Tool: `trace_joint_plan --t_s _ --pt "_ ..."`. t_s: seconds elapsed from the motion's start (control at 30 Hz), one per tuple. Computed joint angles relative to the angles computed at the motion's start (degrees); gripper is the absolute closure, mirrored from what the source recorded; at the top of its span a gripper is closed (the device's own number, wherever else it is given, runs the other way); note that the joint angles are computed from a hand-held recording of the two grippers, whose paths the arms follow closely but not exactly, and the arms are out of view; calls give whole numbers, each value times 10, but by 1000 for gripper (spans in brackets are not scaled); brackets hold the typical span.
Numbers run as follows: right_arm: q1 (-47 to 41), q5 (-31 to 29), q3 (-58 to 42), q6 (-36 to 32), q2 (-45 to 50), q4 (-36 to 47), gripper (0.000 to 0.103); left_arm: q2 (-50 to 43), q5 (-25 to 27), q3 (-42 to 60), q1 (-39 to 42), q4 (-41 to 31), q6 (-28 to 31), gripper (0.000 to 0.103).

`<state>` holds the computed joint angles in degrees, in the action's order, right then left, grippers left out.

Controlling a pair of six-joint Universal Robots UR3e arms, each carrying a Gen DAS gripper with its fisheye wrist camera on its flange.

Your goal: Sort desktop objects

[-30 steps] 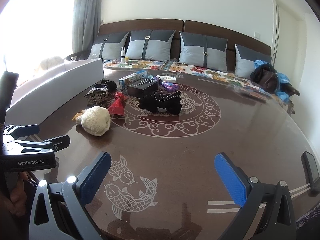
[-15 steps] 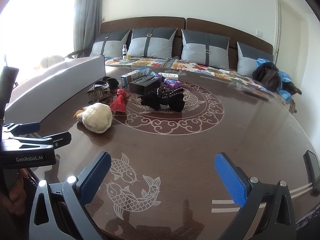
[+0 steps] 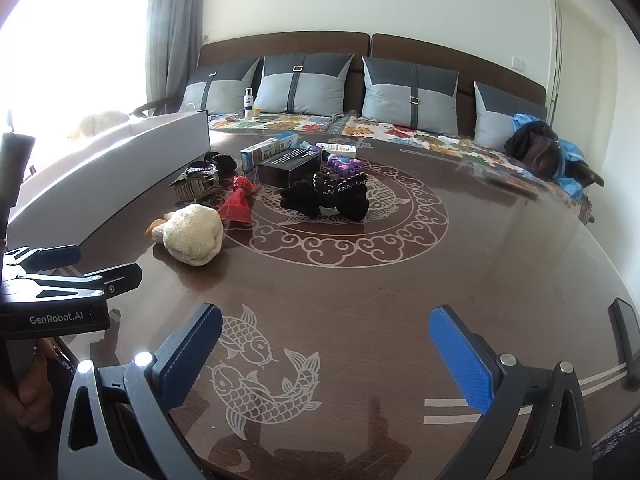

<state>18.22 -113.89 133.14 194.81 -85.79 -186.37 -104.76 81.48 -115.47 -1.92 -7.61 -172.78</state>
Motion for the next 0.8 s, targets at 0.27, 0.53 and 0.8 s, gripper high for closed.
trace_joint_plan --t_s 0.27,0.53,0.8 --pt "-1 5 -3 2 4 6 0 0 1 -1 -1 -1 -2 0" --pt "-4 13 -5 1 7 13 0 0 0 -1 -1 -1 -1 0" --pt "-7 19 -3 1 3 18 0 -1 0 -1 -1 0 -1 0"
